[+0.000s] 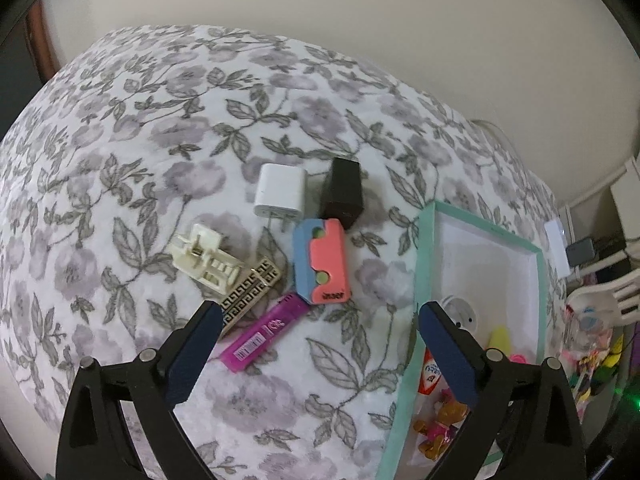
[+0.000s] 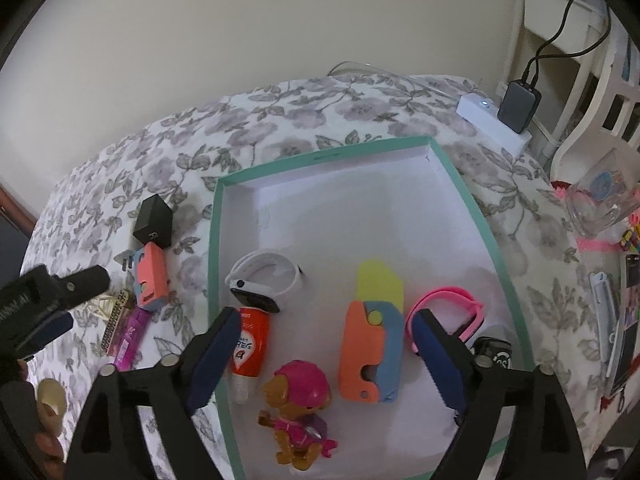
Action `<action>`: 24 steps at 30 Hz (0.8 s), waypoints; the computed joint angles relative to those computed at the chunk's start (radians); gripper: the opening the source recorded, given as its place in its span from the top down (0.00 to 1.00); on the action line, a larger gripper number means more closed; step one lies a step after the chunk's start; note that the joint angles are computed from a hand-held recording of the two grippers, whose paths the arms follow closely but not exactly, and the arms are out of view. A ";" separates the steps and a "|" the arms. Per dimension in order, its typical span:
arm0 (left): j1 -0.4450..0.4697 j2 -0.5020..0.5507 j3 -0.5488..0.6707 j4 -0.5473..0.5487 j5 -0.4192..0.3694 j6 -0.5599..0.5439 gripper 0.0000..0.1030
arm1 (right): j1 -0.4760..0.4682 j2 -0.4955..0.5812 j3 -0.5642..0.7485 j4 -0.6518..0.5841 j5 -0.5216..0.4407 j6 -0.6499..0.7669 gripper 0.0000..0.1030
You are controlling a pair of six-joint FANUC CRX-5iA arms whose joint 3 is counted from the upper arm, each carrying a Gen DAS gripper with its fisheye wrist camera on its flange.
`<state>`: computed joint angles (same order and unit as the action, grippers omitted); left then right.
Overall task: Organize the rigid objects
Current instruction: 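Move both open tools back over the pile of items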
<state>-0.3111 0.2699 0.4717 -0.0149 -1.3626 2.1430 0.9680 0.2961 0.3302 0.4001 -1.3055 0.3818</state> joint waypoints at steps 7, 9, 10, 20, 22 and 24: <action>0.048 -0.032 -0.050 0.039 0.020 0.026 0.04 | 0.009 0.014 0.012 0.005 0.042 -0.020 0.00; 0.058 -0.047 -0.056 0.021 0.024 0.033 0.04 | 0.016 0.027 0.026 0.020 0.046 -0.019 0.00; 0.061 -0.053 -0.056 0.007 0.024 0.038 0.04 | 0.019 0.036 0.039 0.019 0.047 -0.010 0.00; 0.121 -0.091 -0.052 -0.085 -0.049 0.052 0.04 | 0.067 0.183 0.249 -0.004 0.043 0.143 0.00; 0.132 -0.094 -0.059 -0.094 -0.066 0.050 0.04 | 0.074 0.223 0.303 -0.018 0.020 0.181 0.00; 0.143 -0.095 -0.066 -0.100 -0.079 0.049 0.04 | 0.076 0.251 0.341 -0.036 0.005 0.210 0.00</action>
